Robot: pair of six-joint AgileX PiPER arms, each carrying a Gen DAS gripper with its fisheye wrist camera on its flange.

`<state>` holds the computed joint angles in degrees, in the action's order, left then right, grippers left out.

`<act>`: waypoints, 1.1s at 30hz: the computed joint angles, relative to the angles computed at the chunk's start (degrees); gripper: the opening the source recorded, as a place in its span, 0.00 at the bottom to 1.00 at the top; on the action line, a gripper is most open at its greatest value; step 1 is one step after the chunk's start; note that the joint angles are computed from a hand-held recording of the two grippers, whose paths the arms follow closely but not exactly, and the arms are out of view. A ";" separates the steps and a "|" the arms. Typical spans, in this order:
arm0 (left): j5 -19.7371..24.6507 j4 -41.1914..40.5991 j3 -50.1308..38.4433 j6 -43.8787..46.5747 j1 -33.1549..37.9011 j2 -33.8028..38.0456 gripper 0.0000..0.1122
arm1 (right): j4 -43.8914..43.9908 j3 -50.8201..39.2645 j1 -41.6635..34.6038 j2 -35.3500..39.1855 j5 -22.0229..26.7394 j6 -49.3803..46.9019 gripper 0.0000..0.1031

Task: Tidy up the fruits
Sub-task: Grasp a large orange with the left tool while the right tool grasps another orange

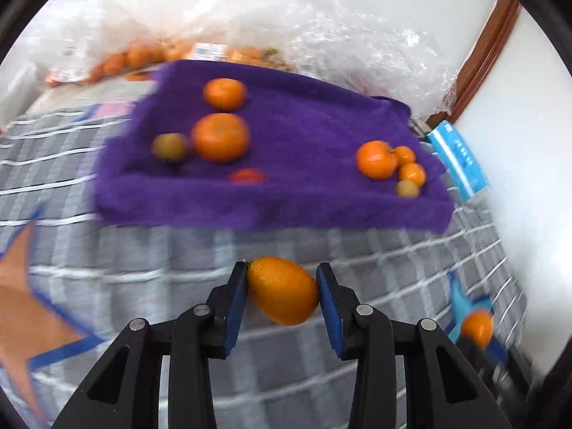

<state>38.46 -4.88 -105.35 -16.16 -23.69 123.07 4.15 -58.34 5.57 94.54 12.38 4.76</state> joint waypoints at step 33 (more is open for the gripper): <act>-16.46 3.85 19.90 1.33 4.68 -7.81 0.35 | 6.99 -11.69 3.65 11.50 4.05 -2.85 0.33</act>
